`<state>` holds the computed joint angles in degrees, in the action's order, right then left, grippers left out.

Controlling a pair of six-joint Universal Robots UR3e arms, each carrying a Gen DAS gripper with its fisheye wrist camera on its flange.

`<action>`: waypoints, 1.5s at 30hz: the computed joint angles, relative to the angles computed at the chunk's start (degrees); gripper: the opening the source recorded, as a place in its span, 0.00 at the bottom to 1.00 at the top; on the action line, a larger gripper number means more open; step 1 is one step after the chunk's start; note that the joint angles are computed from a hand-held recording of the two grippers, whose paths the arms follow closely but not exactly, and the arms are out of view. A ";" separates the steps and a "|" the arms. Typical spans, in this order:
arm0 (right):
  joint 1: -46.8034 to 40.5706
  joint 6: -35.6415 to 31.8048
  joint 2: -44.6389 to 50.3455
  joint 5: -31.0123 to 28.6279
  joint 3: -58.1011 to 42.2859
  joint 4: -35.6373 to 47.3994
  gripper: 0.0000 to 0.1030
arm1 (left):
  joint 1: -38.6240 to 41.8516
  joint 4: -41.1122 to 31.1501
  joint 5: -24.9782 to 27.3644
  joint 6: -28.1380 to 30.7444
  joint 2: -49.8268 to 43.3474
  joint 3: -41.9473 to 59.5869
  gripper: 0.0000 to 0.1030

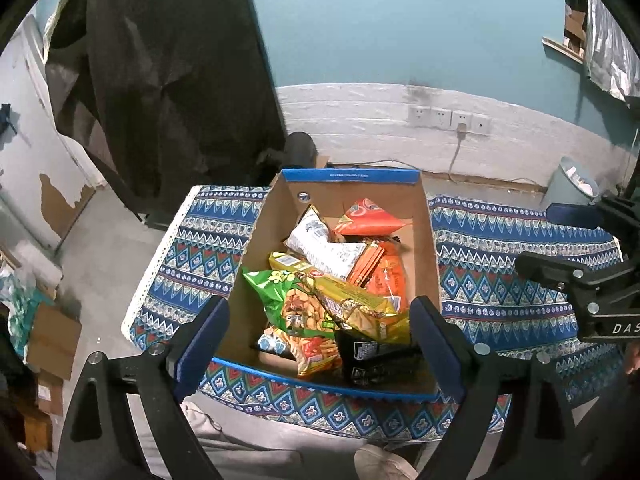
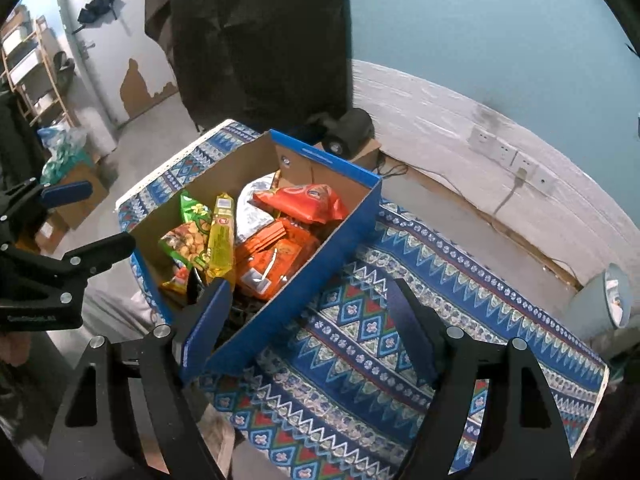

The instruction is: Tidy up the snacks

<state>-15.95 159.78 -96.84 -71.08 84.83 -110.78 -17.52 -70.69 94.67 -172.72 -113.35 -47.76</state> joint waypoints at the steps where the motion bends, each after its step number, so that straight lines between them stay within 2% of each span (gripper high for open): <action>1: -0.12 -0.09 -0.02 0.02 -0.03 0.11 0.77 | -0.05 -0.18 0.06 0.03 -0.02 0.08 0.90; 26: 0.18 -0.15 -0.11 -0.30 -0.28 0.37 0.77 | -0.25 -0.97 -0.26 0.21 0.19 0.22 0.90; 45: 0.51 -0.12 0.11 -0.65 -0.84 0.90 0.77 | -0.89 -0.97 1.67 -1.39 0.05 0.27 0.90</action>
<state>-15.45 159.66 -96.73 -71.73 83.98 -109.88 -18.40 -71.66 96.35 -174.11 -113.29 -47.48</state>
